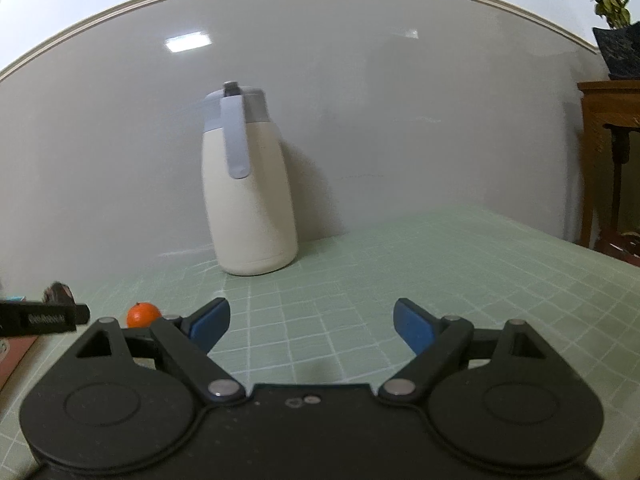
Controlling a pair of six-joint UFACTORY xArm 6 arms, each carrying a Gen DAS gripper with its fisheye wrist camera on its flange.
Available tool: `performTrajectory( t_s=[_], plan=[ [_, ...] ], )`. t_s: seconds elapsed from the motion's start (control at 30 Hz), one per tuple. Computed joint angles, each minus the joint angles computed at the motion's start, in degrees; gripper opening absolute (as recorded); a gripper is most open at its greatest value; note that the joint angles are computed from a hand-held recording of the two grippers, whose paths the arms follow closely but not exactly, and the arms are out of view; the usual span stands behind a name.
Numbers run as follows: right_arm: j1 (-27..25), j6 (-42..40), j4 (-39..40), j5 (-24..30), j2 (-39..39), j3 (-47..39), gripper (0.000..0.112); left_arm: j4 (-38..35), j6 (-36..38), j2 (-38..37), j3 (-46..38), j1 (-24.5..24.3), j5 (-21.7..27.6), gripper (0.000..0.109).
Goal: Organize fruits
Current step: 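Carry the dried persimmon over the red box and open the left gripper, then move the right tool to the tangerine and close on it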
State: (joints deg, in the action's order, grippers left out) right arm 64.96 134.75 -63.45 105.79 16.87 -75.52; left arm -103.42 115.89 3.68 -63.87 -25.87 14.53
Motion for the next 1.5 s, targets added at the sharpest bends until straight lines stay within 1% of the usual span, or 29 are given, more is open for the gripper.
performTrajectory(
  t_s=[0.23, 0.47, 0.57, 0.7, 0.83, 0.97, 1.0, 1.1, 1.13, 1.23, 1.33, 1.37, 1.4, 1.5],
  plan=[
    [-0.8, -3.7, -2.1, -2.6, 1.5, -2.0, 0.089, -5.9, 5.2, -0.5, -0.9, 3.1, -1.1, 0.045],
    [-2.0, -7.3, -4.8, -6.1, 4.0, -5.1, 0.089, -10.8, 8.8, 1.3, -3.8, 7.0, -3.1, 0.045],
    [-2.7, -8.8, -6.2, -8.3, 4.8, -6.1, 0.089, -15.3, 12.8, 2.7, -5.6, 8.9, -4.5, 0.045],
    [-3.8, -10.5, -7.9, -11.8, 6.3, -7.9, 0.089, -22.8, 20.5, 5.0, -8.5, 11.1, -6.6, 0.045],
    [-4.7, -13.0, -9.4, -14.6, 8.2, -10.4, 0.089, -25.4, 22.1, 7.1, -11.0, 13.6, -8.8, 0.045],
    [-5.6, -14.5, -10.1, -17.2, 9.7, -12.5, 0.089, -23.1, 18.4, 9.8, -13.6, 15.0, -11.2, 0.045],
    [-5.8, -14.7, -10.3, -17.8, 10.1, -13.0, 0.089, -21.5, 16.4, 10.5, -14.1, 15.3, -11.7, 0.045],
    [-6.2, -15.9, -11.1, -19.3, 11.2, -14.7, 0.089, -12.5, 6.3, 12.1, -14.6, 15.6, -13.0, 0.045],
    [-6.3, -16.4, -11.5, -19.7, 11.7, -15.3, 0.089, -10.5, 4.2, 12.5, -14.8, 15.7, -13.2, 0.045],
    [-6.6, -17.7, -12.2, -21.0, 12.6, -16.7, 0.089, -11.1, 5.1, 12.1, -14.4, 16.2, -12.7, 0.045],
    [-7.0, -18.1, -12.6, -22.4, 13.3, -17.7, 0.089, -17.2, 12.2, 11.4, -14.5, 16.4, -12.8, 0.045],
    [-7.1, -18.2, -12.7, -22.9, 13.6, -18.0, 0.089, -18.2, 13.4, 11.3, -14.5, 16.5, -12.7, 0.045],
    [-7.2, -18.5, -12.9, -23.4, 13.8, -18.4, 0.089, -17.2, 12.5, 11.1, -14.2, 16.5, -12.5, 0.045],
    [-7.5, -19.4, -13.3, -24.5, 14.7, -19.8, 0.089, -10.7, 5.6, 10.8, -13.0, 16.6, -11.6, 0.045]
  ],
)
